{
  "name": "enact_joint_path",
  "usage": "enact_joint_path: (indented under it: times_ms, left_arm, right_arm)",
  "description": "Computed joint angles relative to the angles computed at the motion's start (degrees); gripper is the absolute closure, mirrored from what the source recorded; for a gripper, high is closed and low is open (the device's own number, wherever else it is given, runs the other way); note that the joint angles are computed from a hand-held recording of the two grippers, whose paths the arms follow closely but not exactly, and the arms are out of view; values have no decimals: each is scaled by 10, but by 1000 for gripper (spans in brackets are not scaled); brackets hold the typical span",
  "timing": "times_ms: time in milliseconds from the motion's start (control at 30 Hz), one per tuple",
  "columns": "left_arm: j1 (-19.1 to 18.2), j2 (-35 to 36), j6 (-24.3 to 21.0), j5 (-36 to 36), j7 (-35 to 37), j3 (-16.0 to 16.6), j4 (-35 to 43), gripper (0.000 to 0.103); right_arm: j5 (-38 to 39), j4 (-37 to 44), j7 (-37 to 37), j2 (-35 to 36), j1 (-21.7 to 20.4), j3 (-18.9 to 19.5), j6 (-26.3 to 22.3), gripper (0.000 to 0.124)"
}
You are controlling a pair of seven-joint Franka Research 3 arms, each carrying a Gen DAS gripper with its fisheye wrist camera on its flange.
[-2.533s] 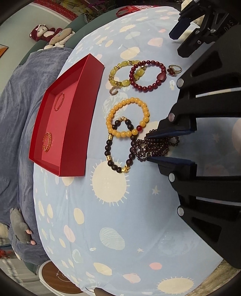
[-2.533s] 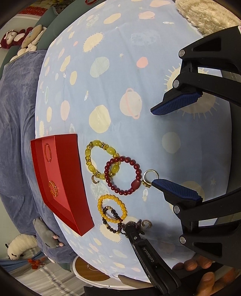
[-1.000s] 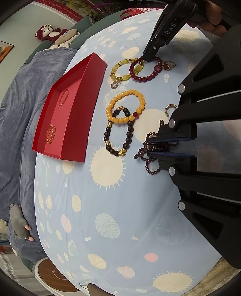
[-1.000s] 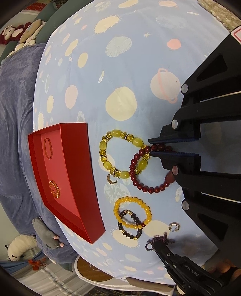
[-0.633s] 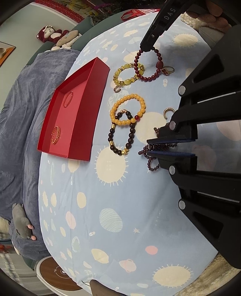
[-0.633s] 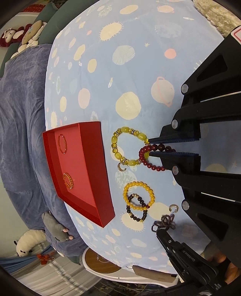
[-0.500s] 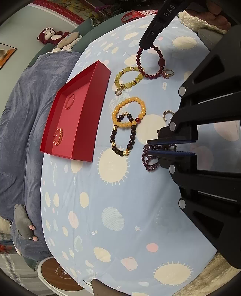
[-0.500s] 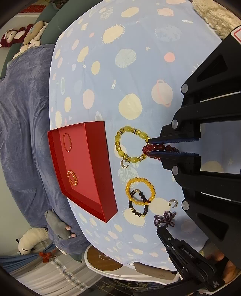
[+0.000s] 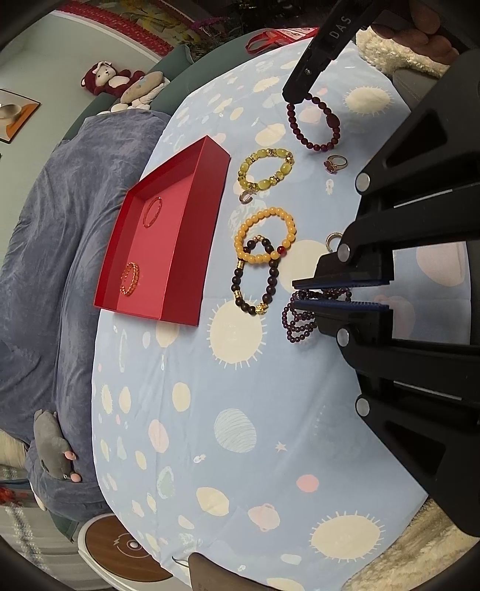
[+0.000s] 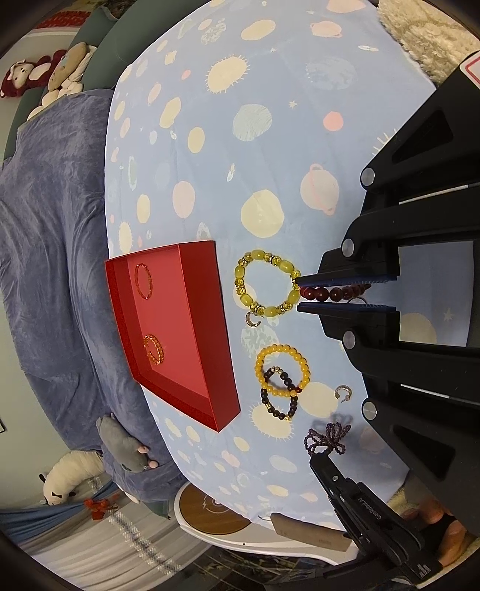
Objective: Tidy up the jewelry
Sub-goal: 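Carry the garnet and red bead bracelets into the red box with both grippers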
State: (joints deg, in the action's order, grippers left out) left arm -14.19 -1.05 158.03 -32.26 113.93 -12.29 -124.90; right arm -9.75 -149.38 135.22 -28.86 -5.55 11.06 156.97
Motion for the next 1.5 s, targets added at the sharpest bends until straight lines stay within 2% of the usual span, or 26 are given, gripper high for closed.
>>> enact_joint_path:
  times_ms: [333, 433, 633, 767, 833, 933, 967, 1133, 1300, 1400, 1500]
  left_arm:
    - [3, -4, -33, 1, -5, 6, 33, 98]
    - [5, 8, -46, 1, -3, 4, 67, 98]
    - [14, 60, -54, 34, -15, -13, 161, 98]
    - [25, 73, -42, 37, -14, -27, 185, 98]
    - [29, 73, -42, 37, -17, -30, 182, 98]
    - [32, 69, -49, 38, -23, -32, 166, 98]
    - [32, 66, -52, 39, -26, -32, 158, 98]
    - [29, 47, -57, 43, -36, -28, 115, 98]
    - [23, 34, -60, 39, -34, -22, 85, 98]
    - [20, 30, -64, 39, -36, -19, 77, 98]
    - [17, 27, -64, 40, -35, -17, 71, 98]
  right_arm:
    - [7, 27, -20, 4, 5, -8, 8, 116]
    - [7, 52, -36, 17, 4, -14, 18, 123]
    - [-21, 121, -55, 63, -19, -16, 32, 123]
    - [-17, 130, -73, 72, -7, -31, 20, 119]
    - [-7, 111, -80, 67, 3, -36, 16, 112]
    - [4, 74, -72, 58, 11, -31, 5, 87]
    - [5, 63, -65, 57, 12, -27, 1, 84]
    - [30, 29, -46, 67, 33, -30, -12, 84]
    - [6, 30, -26, 84, 26, -26, -12, 84]
    - [-8, 38, -17, 100, 24, -28, -11, 88]
    - [-14, 48, -21, 118, 31, -37, -17, 100]
